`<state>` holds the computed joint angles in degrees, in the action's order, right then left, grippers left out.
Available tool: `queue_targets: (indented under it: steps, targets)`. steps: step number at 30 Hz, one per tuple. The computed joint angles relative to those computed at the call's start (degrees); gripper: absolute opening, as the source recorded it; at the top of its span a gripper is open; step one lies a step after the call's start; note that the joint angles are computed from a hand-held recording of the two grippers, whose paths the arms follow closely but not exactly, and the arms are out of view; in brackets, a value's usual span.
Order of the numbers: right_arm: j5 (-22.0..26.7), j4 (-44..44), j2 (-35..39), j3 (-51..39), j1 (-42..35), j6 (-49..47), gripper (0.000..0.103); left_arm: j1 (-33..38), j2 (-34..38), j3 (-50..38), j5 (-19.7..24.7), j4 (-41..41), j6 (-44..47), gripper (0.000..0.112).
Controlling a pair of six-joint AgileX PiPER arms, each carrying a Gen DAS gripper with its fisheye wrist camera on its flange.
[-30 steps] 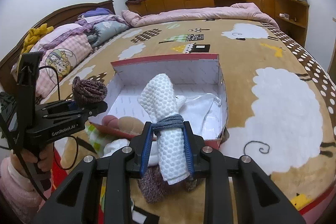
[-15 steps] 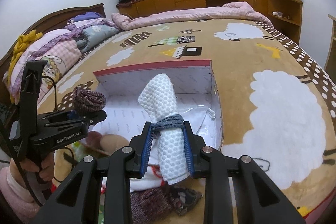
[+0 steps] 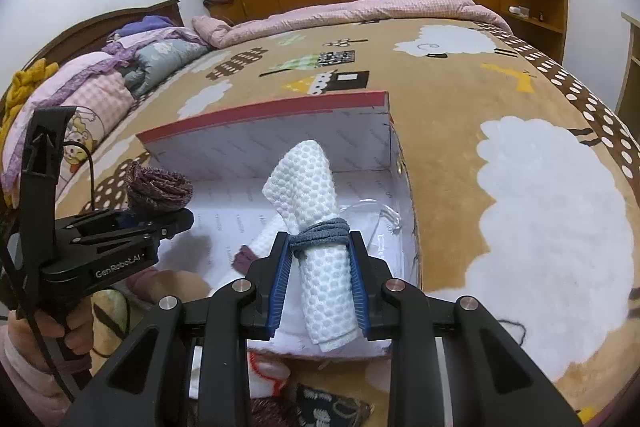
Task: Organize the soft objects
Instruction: 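Lower both held socks into the box with both tools, then open the left tool to drop the maroon sock while right tool drops the mesh sock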
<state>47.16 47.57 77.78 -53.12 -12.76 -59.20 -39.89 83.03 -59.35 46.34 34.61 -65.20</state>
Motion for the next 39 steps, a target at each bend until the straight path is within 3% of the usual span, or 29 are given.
queue_targets:
  steps: [17,29,34,39]
  targets:
    - [-5.43,-1.13,5.04,-0.31,2.8,0.61,0.029,3.13,4.61,0.23,-3.82,-2.34,2.04,0.036]
    - [-7.63,-1.28,4.56,0.83,3.58,0.15,0.029,2.38,5.12,0.16,-3.6,-0.81,0.66,0.036]
    - [-7.47,-0.94,4.55,0.89,3.42,-0.13,0.029,2.24,5.25,-0.21,-3.08,-1.09,0.67,0.043]
    - [-5.25,0.92,4.57,0.68,1.94,-1.54,0.032,1.94,4.94,-0.43,-2.29,-1.54,0.67,0.059]
